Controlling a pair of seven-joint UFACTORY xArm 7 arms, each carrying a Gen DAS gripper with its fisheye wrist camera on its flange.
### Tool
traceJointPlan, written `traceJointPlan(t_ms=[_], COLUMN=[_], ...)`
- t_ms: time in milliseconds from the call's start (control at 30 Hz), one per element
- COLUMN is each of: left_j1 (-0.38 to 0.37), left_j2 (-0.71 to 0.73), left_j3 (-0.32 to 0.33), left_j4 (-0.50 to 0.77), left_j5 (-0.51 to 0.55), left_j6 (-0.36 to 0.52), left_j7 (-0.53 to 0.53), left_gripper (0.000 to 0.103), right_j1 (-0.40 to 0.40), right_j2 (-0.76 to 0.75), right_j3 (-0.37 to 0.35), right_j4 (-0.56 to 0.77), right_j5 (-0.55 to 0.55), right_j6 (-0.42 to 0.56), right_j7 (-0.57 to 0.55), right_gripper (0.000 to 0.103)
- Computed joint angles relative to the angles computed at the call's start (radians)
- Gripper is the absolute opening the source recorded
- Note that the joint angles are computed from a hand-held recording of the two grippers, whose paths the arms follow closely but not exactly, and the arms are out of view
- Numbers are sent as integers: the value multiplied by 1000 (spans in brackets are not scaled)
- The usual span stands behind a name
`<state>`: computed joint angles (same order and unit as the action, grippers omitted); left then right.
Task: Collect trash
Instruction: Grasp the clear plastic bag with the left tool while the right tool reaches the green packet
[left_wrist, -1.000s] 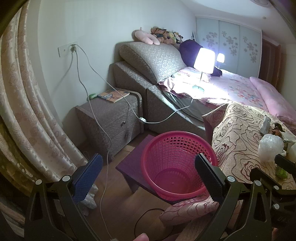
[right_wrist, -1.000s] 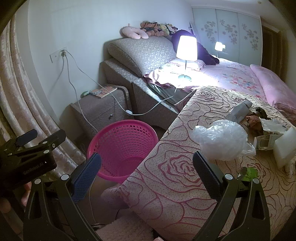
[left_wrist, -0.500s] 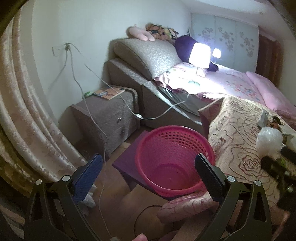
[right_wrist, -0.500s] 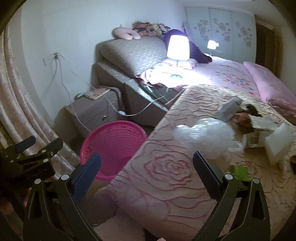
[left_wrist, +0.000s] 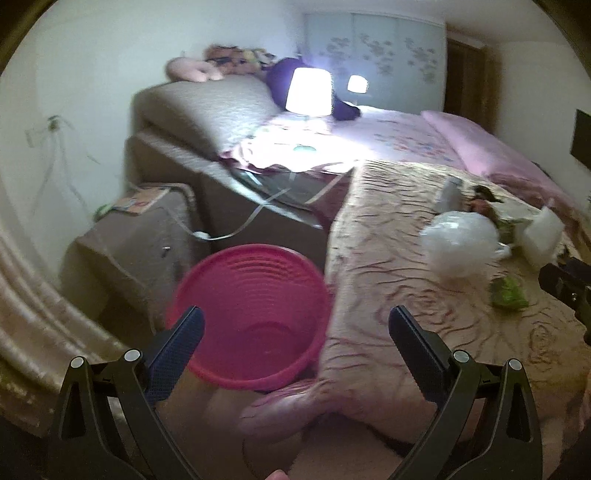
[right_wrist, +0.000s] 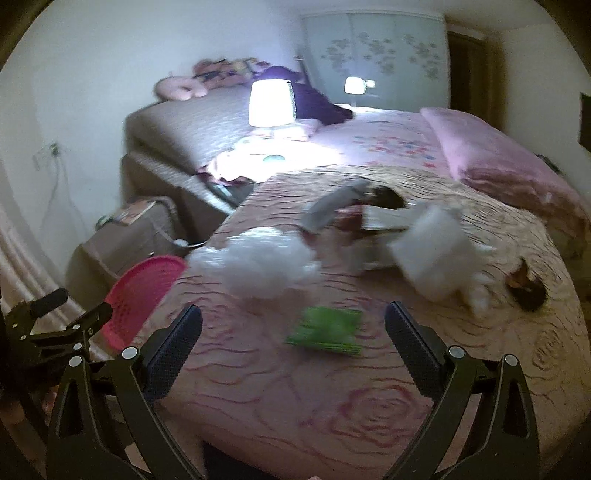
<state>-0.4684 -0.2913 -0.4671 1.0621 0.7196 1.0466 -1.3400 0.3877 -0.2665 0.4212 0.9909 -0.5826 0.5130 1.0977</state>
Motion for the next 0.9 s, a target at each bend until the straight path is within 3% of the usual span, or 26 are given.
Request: traceJointPlan(t_ms=[233, 433, 500, 733, 900], left_j1=[-21, -84, -104, -175, -204], left_j2=[136, 296, 350, 486, 508], left_j3=[33, 94, 120, 190, 243], left_j4=[129, 299, 347, 477, 472], left_j5=[52, 92, 73, -28, -114], left_j6=[-106, -189, -234, -239, -255], left_j7=[77, 181, 229, 385, 419], left_gripper=[96, 96, 96, 96, 95], right_j1=[-62, -112, -119, -144, -147], right_j2=[-93, -139, -151, -166, -166], right_j3=[-17, -5, -1, 1, 2], right_j4=[-93, -135, -142, -164, -170], right_j5=[19, 34, 46, 78, 96], right_j6=[-23, -26, -20, -27, -36], right_j7=[43, 53, 49, 38, 20], right_gripper=[96, 96, 96, 96, 96])
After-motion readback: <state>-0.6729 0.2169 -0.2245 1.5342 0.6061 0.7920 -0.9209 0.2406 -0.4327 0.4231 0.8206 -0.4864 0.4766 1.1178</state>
